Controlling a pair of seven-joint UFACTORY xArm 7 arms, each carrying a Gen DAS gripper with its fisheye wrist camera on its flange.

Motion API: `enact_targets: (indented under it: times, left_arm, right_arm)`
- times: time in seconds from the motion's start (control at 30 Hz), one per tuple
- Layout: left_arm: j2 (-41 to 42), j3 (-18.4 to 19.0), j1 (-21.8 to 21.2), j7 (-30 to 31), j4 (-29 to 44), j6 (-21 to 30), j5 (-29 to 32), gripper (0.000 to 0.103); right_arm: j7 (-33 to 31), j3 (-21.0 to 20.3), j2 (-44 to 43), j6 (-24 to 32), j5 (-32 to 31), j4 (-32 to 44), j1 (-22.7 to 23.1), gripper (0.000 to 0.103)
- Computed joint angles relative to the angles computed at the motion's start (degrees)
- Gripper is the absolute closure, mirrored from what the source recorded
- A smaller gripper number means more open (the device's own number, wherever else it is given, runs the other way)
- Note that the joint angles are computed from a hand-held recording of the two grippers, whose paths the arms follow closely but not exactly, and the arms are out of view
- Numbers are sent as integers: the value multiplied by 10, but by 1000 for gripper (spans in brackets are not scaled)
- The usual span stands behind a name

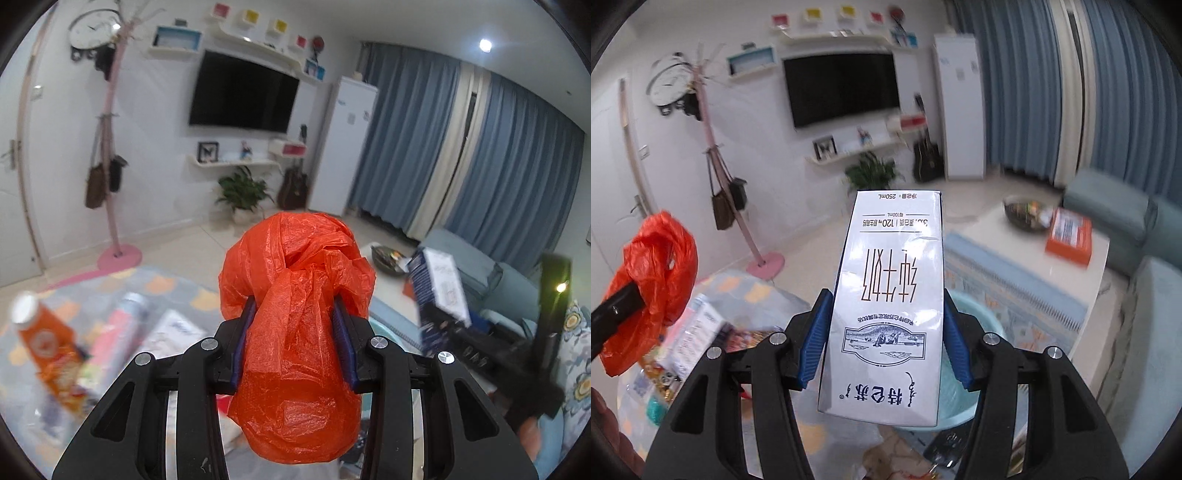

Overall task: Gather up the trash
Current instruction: 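Carry both items over the blue basket and open both grippers to drop them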

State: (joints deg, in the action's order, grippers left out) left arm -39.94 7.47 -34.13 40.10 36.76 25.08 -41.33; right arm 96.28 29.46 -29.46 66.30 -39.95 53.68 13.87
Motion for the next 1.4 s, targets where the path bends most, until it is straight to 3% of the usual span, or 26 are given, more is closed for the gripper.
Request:
enact_targets:
  times: [0.17, 0.43, 0.53, 0.63, 0.8, 0.87, 1.2, 1.4]
  left_arm:
    - [121, -24, -41, 15, 29, -51, -29, 66]
    - [251, -82, -11, 32, 59, -57, -66, 65]
    - [274, -109, 9, 31, 64, -60, -63, 60]
    - [279, -117, 20, 47, 67, -46, -75, 46]
    - [244, -123, 27, 65, 52, -36, -94, 36]
    - [221, -118, 24, 76, 41, -33, -100, 28]
    - [87, -67, 28, 67, -14, 1, -76, 26]
    - [3, -17, 60, 49, -41, 29, -29, 26]
  right_arm:
    - [31, -46, -10, -77, 33, -89, -3, 49]
    - [42, -82, -5, -168, 73, -183, -22, 49]
    - [41, -88, -2, -189, 82, -200, -27, 49]
    - [35, -95, -2, -209, 96, -217, -31, 46]
    - [28, -84, -25, -208, 110, -226, -30, 44]
    - [23, -74, -33, -197, 111, -220, -29, 44]
    - [26, -4, -13, -133, 70, -113, -13, 44]
    - [37, 34, 68, -108, 2, -11, 3, 44]
